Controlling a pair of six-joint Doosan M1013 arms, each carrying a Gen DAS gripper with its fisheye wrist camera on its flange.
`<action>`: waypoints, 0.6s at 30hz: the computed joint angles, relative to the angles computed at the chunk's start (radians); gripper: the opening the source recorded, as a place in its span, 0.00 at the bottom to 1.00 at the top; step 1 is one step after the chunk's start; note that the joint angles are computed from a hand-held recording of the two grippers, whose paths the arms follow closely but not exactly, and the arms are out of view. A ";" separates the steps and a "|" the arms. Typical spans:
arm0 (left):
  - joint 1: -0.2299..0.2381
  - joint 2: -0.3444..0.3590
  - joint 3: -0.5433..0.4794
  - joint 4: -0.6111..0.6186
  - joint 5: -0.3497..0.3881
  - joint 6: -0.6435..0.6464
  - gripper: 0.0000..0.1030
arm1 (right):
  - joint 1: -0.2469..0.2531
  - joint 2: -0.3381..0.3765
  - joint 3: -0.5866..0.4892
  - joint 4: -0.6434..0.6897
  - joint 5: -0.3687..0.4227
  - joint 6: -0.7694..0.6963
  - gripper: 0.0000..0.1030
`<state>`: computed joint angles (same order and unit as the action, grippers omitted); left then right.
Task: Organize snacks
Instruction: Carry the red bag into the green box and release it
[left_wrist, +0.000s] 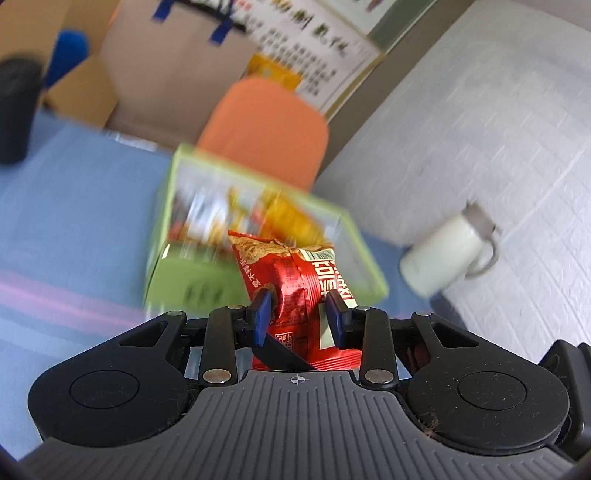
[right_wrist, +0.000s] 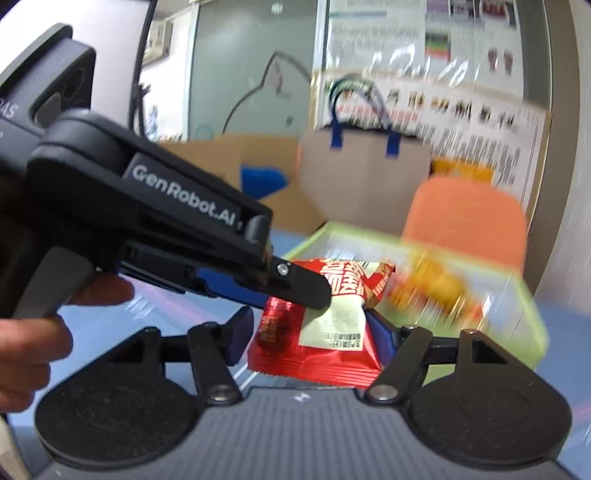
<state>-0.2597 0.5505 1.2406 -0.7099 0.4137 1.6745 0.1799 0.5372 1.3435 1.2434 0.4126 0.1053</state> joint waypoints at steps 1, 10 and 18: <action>0.002 0.019 -0.039 0.035 0.006 -0.028 0.10 | -0.003 0.021 -0.036 -0.009 0.002 0.011 0.72; 0.002 0.232 -0.390 0.476 0.197 -0.439 0.10 | -0.023 0.215 -0.351 -0.334 0.149 0.398 0.73; 0.001 0.113 -0.182 0.333 -0.031 -0.267 0.47 | -0.077 0.055 -0.084 0.192 0.000 -0.163 0.90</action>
<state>-0.2589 0.6637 1.0584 -0.3772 0.3824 1.4072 0.1026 0.5921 1.2598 1.4350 0.4123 -0.0573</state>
